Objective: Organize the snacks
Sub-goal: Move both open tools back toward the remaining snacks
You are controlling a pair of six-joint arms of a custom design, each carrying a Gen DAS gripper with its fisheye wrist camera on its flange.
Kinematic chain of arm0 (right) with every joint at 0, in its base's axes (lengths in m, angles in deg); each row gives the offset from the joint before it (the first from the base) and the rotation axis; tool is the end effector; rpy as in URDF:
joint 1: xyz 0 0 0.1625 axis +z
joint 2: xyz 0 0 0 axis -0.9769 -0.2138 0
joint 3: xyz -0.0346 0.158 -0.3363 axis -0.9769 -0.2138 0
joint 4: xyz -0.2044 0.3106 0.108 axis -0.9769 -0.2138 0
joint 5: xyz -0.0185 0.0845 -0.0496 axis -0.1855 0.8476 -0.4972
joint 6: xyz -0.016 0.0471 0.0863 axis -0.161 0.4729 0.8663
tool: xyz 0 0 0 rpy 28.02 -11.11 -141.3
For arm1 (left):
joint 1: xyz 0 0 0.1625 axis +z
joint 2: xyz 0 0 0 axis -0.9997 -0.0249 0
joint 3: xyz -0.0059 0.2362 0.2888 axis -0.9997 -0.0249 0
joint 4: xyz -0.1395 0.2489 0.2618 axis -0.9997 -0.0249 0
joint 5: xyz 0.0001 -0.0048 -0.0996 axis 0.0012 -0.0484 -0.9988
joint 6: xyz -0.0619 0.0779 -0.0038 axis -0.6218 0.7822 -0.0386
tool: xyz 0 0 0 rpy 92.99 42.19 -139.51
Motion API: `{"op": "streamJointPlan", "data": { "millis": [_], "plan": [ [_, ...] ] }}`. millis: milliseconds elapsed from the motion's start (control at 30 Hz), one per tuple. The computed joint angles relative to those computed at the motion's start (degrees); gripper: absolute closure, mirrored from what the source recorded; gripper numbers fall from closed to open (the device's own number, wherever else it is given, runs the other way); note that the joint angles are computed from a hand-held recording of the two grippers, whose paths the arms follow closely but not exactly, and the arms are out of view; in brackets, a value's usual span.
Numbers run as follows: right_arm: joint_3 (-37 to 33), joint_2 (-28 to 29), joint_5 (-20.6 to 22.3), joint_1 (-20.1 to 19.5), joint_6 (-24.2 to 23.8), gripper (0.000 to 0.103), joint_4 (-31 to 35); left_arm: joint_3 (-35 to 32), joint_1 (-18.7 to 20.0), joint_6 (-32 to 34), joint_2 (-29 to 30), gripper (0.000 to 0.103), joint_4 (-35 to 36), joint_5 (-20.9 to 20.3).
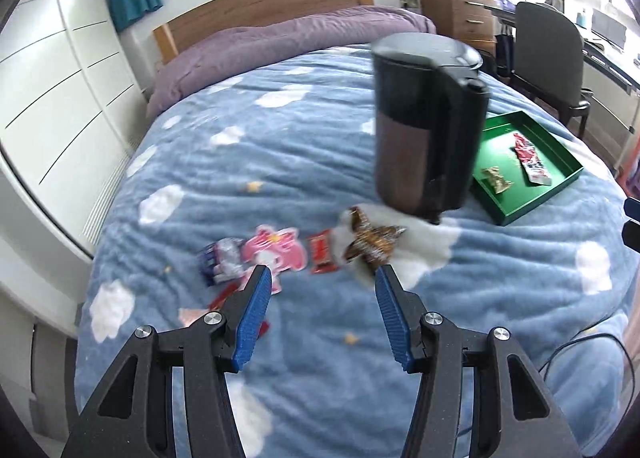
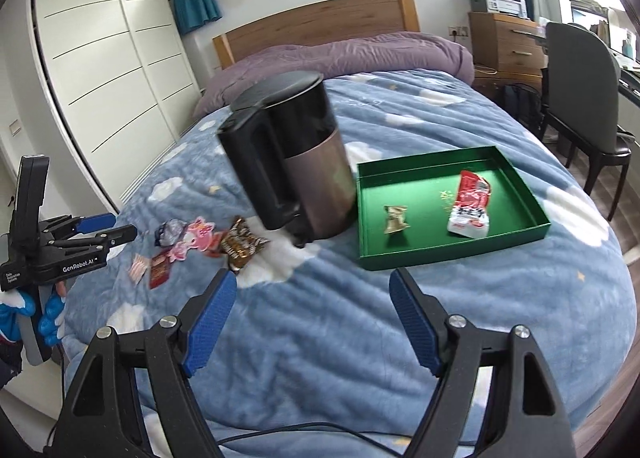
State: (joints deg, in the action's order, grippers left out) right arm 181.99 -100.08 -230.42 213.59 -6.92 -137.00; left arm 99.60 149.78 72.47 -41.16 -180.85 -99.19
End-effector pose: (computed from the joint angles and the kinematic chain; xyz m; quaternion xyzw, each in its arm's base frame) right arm 0.4494 -0.3610 0.0413 0.0889 -0.8719 0.4065 0.2583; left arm -0.0468 -0.5050 0.4443 0.3469 0.8327 -0.2380 0.3600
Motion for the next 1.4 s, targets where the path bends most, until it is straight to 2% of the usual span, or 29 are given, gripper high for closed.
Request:
{"op": "streamJointPlan", "data": {
  "millis": [400,833,1067,1400],
  "plan": [
    [-9.5,6.78,2.03,2.54,1.8,0.0,8.98,-5.19,9.61,4.23,-2.42,0.055,0.22,-1.15],
    [-20.05,13.61,4.53,3.04,1.01,0.0,18.04,-12.82,19.17,7.02,0.33,0.055,-0.22,-4.5],
    [-23.92,16.37,5.95,2.34,0.72,0.0,21.66,-15.9,22.79,6.21,2.78,0.055,0.8,-5.71],
    [-25.72,18.45,8.55,-0.05,0.96,0.0,23.6,-16.58,24.86,5.4,5.75,0.055,1.86,-6.11]
  ]
}}
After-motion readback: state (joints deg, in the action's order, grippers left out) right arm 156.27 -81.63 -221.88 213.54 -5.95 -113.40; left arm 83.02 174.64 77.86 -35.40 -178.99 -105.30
